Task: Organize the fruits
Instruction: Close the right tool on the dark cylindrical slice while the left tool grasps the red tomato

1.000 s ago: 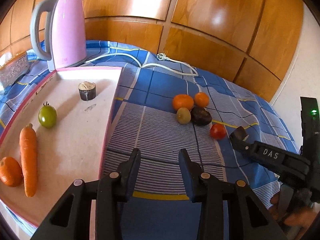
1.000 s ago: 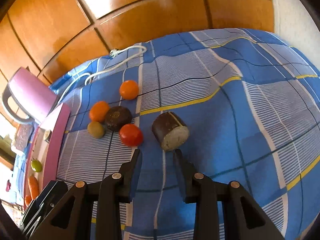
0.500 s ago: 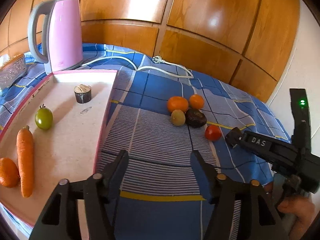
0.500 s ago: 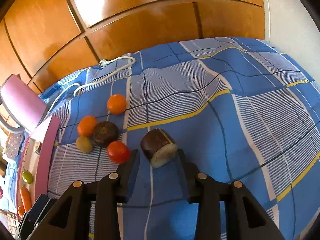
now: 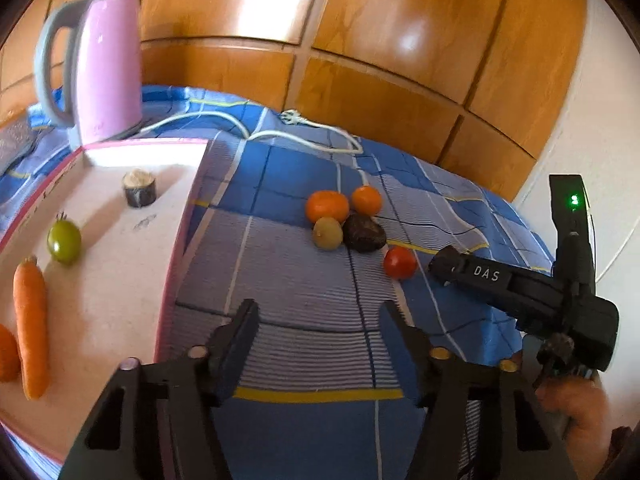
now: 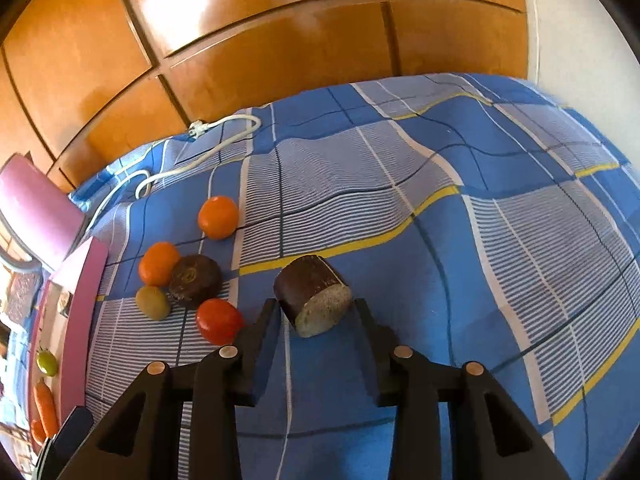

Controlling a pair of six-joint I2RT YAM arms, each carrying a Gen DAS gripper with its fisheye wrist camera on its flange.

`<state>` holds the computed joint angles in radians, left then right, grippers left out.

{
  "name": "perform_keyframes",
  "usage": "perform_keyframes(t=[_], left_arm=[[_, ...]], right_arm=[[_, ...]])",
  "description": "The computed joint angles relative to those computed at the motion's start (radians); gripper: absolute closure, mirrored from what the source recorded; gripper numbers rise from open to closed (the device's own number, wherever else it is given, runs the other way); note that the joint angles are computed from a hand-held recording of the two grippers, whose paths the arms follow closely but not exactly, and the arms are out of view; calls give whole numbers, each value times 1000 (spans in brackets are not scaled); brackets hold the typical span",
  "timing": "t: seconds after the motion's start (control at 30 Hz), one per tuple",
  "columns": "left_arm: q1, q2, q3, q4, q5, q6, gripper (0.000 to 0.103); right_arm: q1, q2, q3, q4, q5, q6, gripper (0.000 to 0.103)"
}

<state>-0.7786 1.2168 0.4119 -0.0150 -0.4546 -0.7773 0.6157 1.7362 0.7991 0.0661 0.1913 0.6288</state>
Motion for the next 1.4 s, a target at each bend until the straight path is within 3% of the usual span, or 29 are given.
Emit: perform_keyframes(t=[0.1, 0.2, 0.6, 0.83, 0.97, 1.13, 1.4], left_arm=[[-5, 61, 46, 5, 20, 73, 65], [-5, 121, 89, 25, 50, 135, 71], [96, 323, 246, 97, 215, 231, 71], [96, 447, 355, 79, 222, 272, 71], [100, 515, 413, 60, 209, 264, 71], [149, 525, 395, 87, 272, 207, 74], [104, 386, 268, 34, 137, 113, 75]], right_arm=[[-4, 1, 3, -4, -6, 4, 67], [-15, -7, -3, -8, -9, 20, 67], [-48, -23, -27, 2, -16, 69, 67], [-63, -30, -45, 26, -45, 92, 66], [-63, -29, -43, 24, -45, 91, 66], [-57, -18, -30, 14, -38, 73, 66], [-43, -2, -23, 16, -10, 43, 66]])
